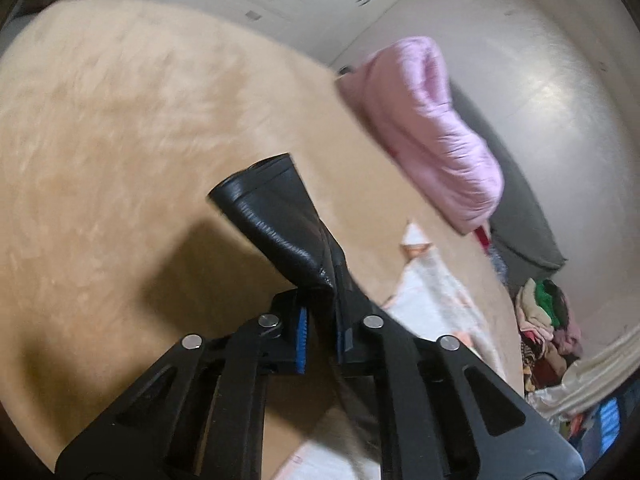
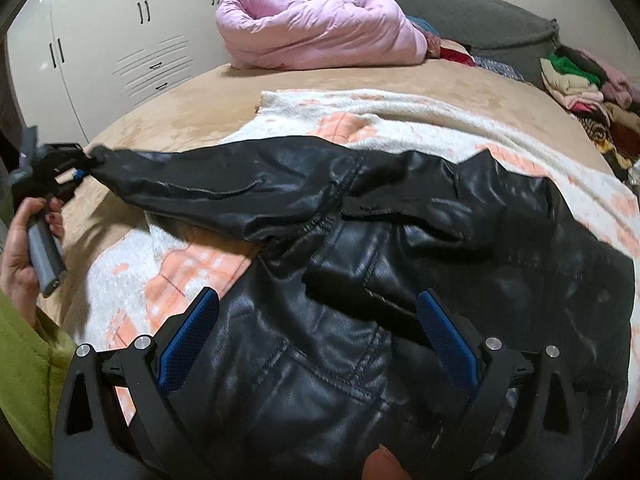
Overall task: Fold large clothes
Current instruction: 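Grasp the other sleeve cuff with the left tool and lift it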
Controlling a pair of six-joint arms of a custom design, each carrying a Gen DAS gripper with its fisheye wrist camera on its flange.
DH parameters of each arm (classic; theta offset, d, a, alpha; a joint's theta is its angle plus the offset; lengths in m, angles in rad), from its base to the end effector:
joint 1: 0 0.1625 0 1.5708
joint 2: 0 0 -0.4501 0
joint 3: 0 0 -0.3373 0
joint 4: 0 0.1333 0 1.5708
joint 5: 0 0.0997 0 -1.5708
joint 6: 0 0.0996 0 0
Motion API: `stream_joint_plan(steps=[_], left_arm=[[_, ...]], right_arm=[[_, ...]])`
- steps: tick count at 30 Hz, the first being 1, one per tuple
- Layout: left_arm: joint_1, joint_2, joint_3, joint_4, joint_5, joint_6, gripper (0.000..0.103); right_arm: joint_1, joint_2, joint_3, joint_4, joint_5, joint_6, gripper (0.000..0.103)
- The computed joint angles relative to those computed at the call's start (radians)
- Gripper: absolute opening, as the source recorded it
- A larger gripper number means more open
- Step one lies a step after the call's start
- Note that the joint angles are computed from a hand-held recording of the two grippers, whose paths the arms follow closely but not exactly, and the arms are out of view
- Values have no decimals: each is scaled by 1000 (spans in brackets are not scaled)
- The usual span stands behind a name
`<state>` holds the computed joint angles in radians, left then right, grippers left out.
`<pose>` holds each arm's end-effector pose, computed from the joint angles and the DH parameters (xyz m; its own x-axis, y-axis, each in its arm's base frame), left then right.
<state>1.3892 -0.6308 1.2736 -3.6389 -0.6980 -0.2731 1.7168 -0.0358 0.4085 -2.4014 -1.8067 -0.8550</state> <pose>0.0777 -0.7374 0.3151 -0.7476 -0.6446 0.1599 -0.1822 -0.0325 -0.9827 0.2392 -0.8707 0.0130 -0.5427 -0.6954 0.4711 -0.8228 0.5528 -0.1319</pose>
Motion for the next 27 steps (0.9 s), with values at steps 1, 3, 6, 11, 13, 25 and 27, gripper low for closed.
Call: stream_joint_plan(steps=[1, 3, 6, 11, 13, 25, 27], left_arm=[[-11, 6, -7, -26, 1, 38, 2], [-36, 12, -7, -92, -7, 118, 2], [-66, 22, -26, -142, -19, 209, 1], [-131, 46, -52, -206, -30, 366, 1], [-157, 60, -75, -189, -9, 413, 1], [-262, 169, -280, -11, -61, 536, 0], [-277, 199, -335, 47, -83, 540, 0]], right_arm=[[-4, -10, 18, -8, -1, 5, 99], [-9, -27, 47, -22, -1, 14, 99], [-16, -49, 72, -38, 1, 28, 99], [-33, -98, 119, -84, 28, 64, 99], [-41, -110, 124, -90, 36, 75, 99], [-89, -218, 245, -168, 103, 133, 99], [-100, -239, 267, -181, 117, 146, 99]])
